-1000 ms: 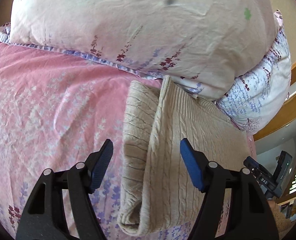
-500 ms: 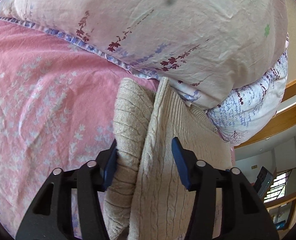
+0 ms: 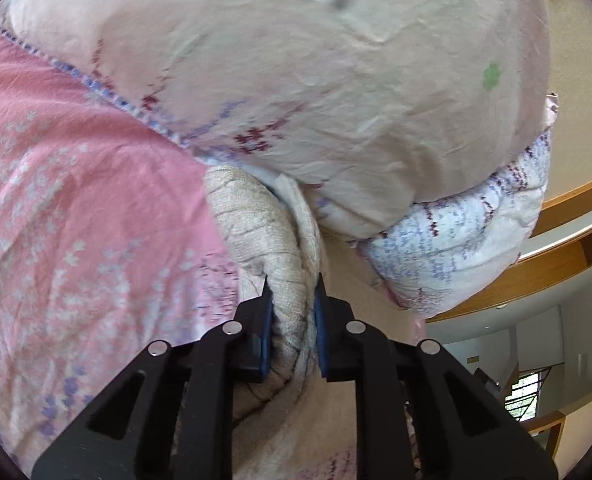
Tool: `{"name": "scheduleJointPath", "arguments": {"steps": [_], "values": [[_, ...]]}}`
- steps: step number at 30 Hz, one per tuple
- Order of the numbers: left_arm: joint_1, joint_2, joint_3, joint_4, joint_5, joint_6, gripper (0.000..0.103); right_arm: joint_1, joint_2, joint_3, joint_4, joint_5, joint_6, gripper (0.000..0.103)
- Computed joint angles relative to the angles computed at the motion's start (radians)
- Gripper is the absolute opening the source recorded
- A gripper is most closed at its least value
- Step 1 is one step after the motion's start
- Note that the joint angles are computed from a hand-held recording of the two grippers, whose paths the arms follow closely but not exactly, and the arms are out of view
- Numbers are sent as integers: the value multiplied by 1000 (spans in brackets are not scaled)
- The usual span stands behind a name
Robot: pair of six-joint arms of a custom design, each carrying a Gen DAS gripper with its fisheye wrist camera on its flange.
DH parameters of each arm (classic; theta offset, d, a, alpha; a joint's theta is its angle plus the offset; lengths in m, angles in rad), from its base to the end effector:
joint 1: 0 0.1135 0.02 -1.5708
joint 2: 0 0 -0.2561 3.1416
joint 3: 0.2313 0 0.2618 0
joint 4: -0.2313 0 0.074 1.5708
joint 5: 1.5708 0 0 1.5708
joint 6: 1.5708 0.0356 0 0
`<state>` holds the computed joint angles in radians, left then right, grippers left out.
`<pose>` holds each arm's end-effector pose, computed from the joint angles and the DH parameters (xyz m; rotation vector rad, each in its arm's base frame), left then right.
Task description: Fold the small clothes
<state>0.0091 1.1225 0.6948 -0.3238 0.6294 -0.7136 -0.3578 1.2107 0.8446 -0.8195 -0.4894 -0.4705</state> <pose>0.2410 -0.0188 0.2230 -0.5235 2.3310 -1.0771 0.2202 -0.0645 0.2203 -0.2699 2.5608 0.3861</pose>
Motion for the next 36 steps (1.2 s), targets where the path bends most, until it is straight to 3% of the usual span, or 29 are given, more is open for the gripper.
{"name": "scheduleJointPath", "arguments": {"steps": [6,13,18,23,25,27,29,31,36], "values": [[-266,87,176,93,-80,-134,13,-168,5,47,-44,-73,-52,78],[-556,426,476,228,-125,-258,13,-386,91,114,-60,-117,-110,78],[-706,694,738,197,-140,-272,13,-508,190,162,-60,-107,-133,78],[-786,888,910,137,-137,-302,14,-579,269,189,-56,-93,-134,78],[-795,913,906,193,-118,-355,18,-598,306,216,-65,-92,-126,78],[-787,896,849,339,-56,-410,25,-624,345,255,-83,-118,-114,78],[-773,831,780,405,-39,-385,43,-658,422,327,-134,-182,-92,77],[-758,739,717,354,-90,-307,55,-679,532,442,-224,-266,-53,77],[-717,539,567,109,-289,-173,59,-652,773,711,-516,-447,-54,76]]}}
